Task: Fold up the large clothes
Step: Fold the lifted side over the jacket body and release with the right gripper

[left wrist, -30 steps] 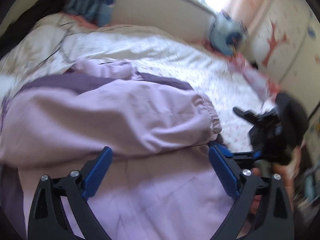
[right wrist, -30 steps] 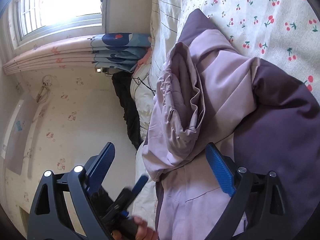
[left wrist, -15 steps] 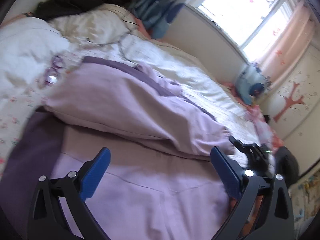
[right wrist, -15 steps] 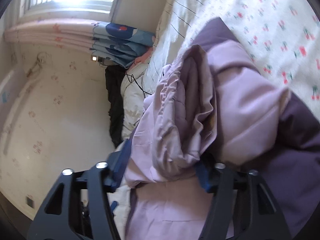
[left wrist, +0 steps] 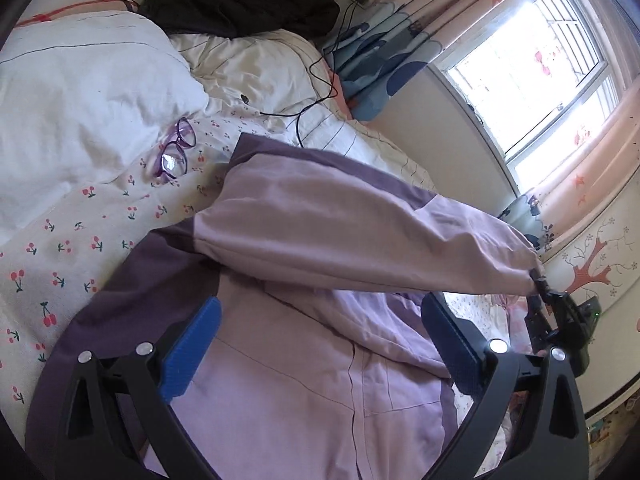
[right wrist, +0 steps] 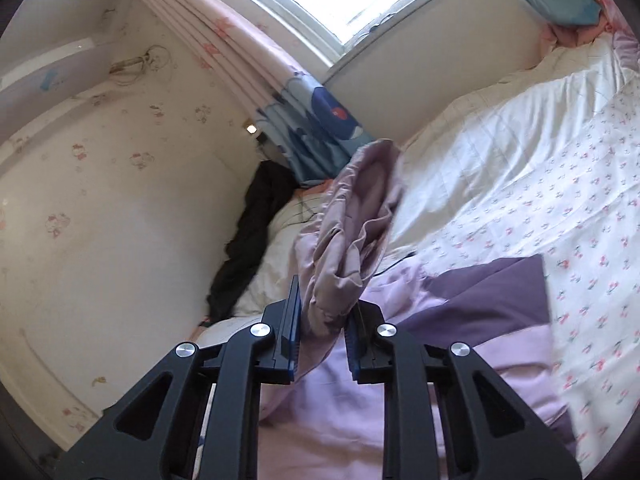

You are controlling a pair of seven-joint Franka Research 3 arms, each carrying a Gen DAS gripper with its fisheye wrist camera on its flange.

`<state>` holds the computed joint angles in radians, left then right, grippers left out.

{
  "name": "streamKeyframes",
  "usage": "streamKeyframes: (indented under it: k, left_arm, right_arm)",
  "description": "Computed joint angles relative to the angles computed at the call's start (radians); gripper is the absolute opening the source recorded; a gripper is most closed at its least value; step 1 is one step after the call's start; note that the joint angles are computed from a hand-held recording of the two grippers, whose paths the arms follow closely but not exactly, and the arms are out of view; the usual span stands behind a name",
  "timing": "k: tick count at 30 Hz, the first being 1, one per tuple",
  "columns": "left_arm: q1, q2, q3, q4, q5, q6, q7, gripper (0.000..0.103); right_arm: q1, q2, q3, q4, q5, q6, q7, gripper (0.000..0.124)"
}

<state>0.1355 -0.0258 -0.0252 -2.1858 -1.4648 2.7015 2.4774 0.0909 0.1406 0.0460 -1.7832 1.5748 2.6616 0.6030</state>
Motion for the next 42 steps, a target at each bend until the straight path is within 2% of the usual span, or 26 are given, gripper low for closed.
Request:
streamKeyframes:
  k: [6, 9, 11, 12, 14, 17, 19, 22, 23, 25, 27, 28, 30, 31, 32, 34, 36, 37, 39, 40, 41, 42]
  left_arm:
    - [-0.007, 0.012, -0.01, 0.006, 0.06, 0.013, -0.043, 0.096]
    - [-0.01, 0.026, -0.014, 0.01, 0.129, 0.028, -0.1, 0.096]
    - [-0.007, 0.036, -0.015, 0.013, 0.161, 0.026, -0.132, 0.096]
    - [-0.005, 0.041, -0.015, 0.016, 0.169, 0.023, -0.142, 0.096]
    - [0.0, 0.045, -0.017, 0.018, 0.172, 0.022, -0.149, 0.096]
    - [0.004, 0.049, -0.021, 0.019, 0.175, 0.03, -0.152, 0.096]
    - [0.003, 0.05, -0.025, 0.017, 0.185, 0.04, -0.153, 0.096]
    - [-0.001, 0.074, -0.036, 0.044, 0.16, 0.063, -0.102, 0.096]
    - [0.0, 0.096, -0.043, 0.073, 0.094, 0.071, -0.027, 0.096]
    - [0.009, 0.14, -0.054, 0.127, -0.023, 0.069, 0.096, 0.096]
    - [0.011, 0.183, -0.063, 0.167, -0.054, 0.082, 0.122, 0.096]
    - [0.012, 0.202, -0.066, 0.182, -0.038, 0.087, 0.102, 0.096]
    - [0.007, 0.274, -0.064, 0.225, 0.127, 0.106, -0.069, 0.096]
    - [0.011, 0.308, -0.06, 0.246, 0.215, 0.084, -0.142, 0.096]
    - [0.017, 0.328, -0.062, 0.257, 0.265, 0.066, -0.182, 0.096]
    - [0.037, 0.341, -0.083, 0.261, 0.281, 0.072, -0.194, 0.096]
    - [0.038, 0.328, -0.094, 0.249, 0.341, 0.098, -0.244, 0.096]
    - [0.044, 0.319, -0.103, 0.241, 0.357, 0.106, -0.261, 0.096]
    - [0.073, 0.288, -0.135, 0.219, 0.328, 0.118, -0.245, 0.096]
    - [0.086, 0.275, -0.151, 0.211, 0.308, 0.129, -0.222, 0.096]
    - [0.079, 0.261, -0.155, 0.198, 0.323, 0.17, -0.213, 0.096]
    - [0.064, 0.259, -0.149, 0.187, 0.378, 0.207, -0.245, 0.096]
  right_arm:
    - [-0.038, 0.118, -0.012, -0.074, -0.163, 0.017, 0.215, 0.018]
    - [-0.074, 0.125, 0.006, -0.12, -0.137, -0.026, 0.203, 0.02]
    - [-0.09, 0.105, 0.003, -0.14, -0.138, -0.064, 0.214, 0.033]
    - [-0.089, 0.085, 0.0, -0.157, -0.148, -0.052, 0.225, 0.036]
    - [-0.075, 0.039, -0.008, -0.196, -0.158, 0.026, 0.235, 0.048]
    - [-0.035, -0.03, -0.01, -0.234, -0.19, 0.197, 0.179, 0.049]
    - [-0.016, -0.051, -0.01, -0.231, -0.229, 0.222, 0.148, 0.052]
    - [0.029, -0.016, -0.007, -0.17, -0.469, 0.241, 0.237, 0.054]
    - [0.045, 0.008, -0.005, -0.143, -0.558, 0.245, 0.271, 0.055]
    - [0.078, 0.069, -0.018, -0.087, -0.762, 0.234, 0.399, 0.055]
    - [0.121, 0.129, -0.069, -0.047, -0.973, 0.205, 0.571, 0.055]
    - [0.134, 0.151, -0.091, -0.03, -1.04, 0.178, 0.645, 0.054]
    - [0.089, 0.205, -0.069, 0.004, -1.033, 0.117, 0.673, 0.048]
    - [0.066, 0.223, -0.053, 0.013, -1.025, 0.114, 0.672, 0.036]
    - [0.048, 0.232, -0.041, 0.008, -1.026, 0.125, 0.67, 0.029]
    - [0.009, 0.244, -0.005, 0.01, -1.003, 0.126, 0.647, 0.028]
    - [0.017, 0.233, -0.016, 0.01, -1.046, 0.107, 0.683, 0.028]
    - [0.024, 0.214, -0.023, -0.007, -1.066, 0.114, 0.702, 0.029]
    - [0.024, 0.145, -0.002, -0.088, -1.059, 0.209, 0.674, 0.04]
    - [0.034, 0.113, -0.001, -0.135, -1.069, 0.262, 0.665, 0.053]
    - [0.053, 0.101, -0.016, -0.163, -1.106, 0.292, 0.685, 0.059]
    - [0.075, 0.101, -0.041, -0.173, -1.157, 0.289, 0.723, 0.059]
